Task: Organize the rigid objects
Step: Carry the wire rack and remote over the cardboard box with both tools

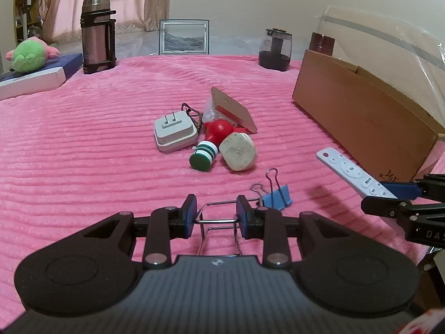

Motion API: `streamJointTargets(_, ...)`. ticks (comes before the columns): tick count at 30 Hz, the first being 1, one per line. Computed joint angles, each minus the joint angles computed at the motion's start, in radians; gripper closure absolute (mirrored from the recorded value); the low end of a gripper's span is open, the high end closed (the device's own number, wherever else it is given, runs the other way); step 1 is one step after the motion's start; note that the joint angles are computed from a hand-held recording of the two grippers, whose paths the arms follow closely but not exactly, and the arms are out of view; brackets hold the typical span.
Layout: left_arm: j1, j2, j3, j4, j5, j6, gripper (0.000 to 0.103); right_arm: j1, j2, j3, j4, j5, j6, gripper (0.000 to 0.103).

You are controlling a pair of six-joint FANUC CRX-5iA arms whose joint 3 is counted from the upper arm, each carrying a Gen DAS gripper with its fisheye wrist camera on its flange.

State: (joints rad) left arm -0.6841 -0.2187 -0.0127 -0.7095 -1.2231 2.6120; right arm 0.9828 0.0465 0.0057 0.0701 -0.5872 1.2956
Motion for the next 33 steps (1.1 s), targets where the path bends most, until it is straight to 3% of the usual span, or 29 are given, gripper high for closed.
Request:
streamJointTargets(9,-0.012,0.003,0.048,0.022,-0.005,-0.06,0.077,-0.014,-0.031,0.007,-0.058,-0.005,0.046,0.068)
streamJointTargets(20,0.077,0.062,0.213,0.17,0.126,-0.346,0.077,-0.131,-0.039,0.169,-0.253,-0.057,0.275,0.068)
streamJointTargets(26,0.126,0.178,0.358,0.33,0.208,-0.556,0.077,-0.257,-0.001,0.314,-0.341,-0.183,0.407,0.068)
streamJointTargets(33,0.146,0.355,0.538,0.491,0.233,-0.74,0.077,-0.406,0.084,0.467,-0.388,-0.354,0.541,0.068)
